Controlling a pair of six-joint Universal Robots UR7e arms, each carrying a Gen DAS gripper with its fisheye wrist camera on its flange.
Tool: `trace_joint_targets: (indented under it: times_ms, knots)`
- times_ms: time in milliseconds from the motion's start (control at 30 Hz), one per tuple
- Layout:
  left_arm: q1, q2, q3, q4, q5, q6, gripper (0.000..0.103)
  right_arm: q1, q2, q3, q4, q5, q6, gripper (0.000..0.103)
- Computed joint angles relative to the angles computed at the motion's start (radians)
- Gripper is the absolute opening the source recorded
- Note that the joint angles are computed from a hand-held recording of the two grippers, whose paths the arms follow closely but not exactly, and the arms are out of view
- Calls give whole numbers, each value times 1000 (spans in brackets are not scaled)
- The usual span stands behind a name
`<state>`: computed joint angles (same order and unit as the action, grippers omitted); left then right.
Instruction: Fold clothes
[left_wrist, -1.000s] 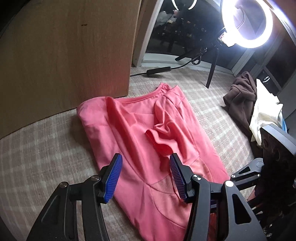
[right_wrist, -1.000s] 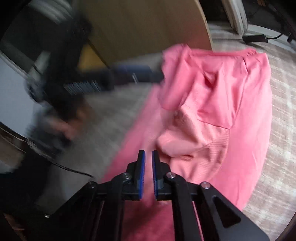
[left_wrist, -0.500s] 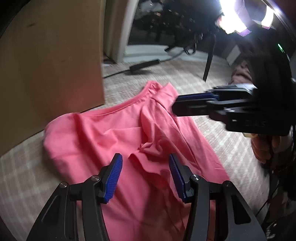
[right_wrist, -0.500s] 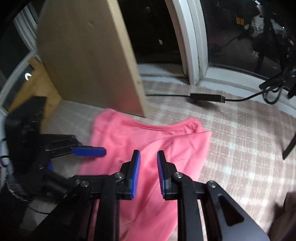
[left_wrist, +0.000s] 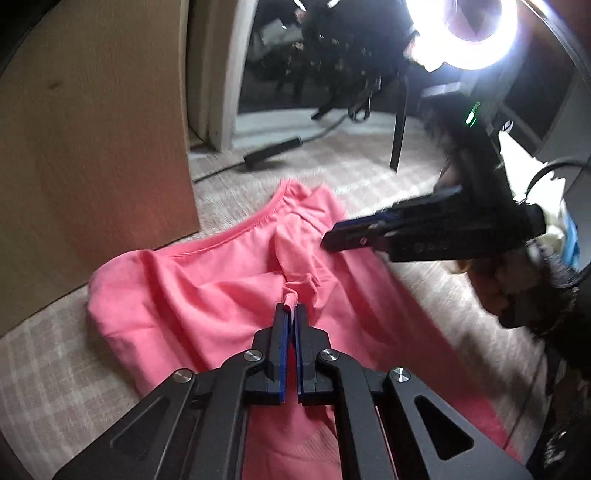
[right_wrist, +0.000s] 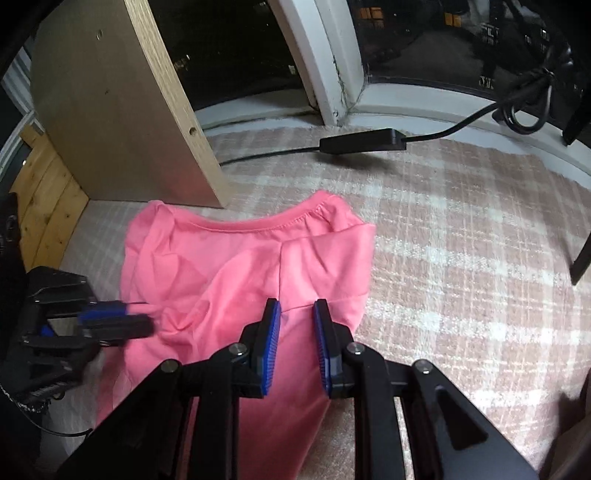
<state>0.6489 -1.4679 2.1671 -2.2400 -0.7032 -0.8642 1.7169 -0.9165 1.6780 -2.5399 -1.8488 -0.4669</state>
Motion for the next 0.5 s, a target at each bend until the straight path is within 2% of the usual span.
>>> trace_joint_targets:
  times_ms: [133, 167, 300, 367, 433, 500]
  knots:
    - [-23, -47, 11, 151, 50, -162, 4, 2, 9, -1, -14, -7, -8, 19]
    - [-19, -52, 11, 184, 58, -204, 6, 3, 12, -1, -18, -10, -11, 19]
    - [13, -78, 5, 250, 14, -320, 21, 9, 21, -7, -30, -33, -14, 19]
    - [-19, -99, 12, 273, 41, -344, 24, 14, 16, 6, -63, -40, -21, 19]
    - [-50, -119, 9, 311, 57, -378, 24, 12, -7, 26, -84, -8, -26, 19]
    - [-100, -151, 12, 341, 55, -418, 25, 0, -56, 51, -74, 72, -17, 19]
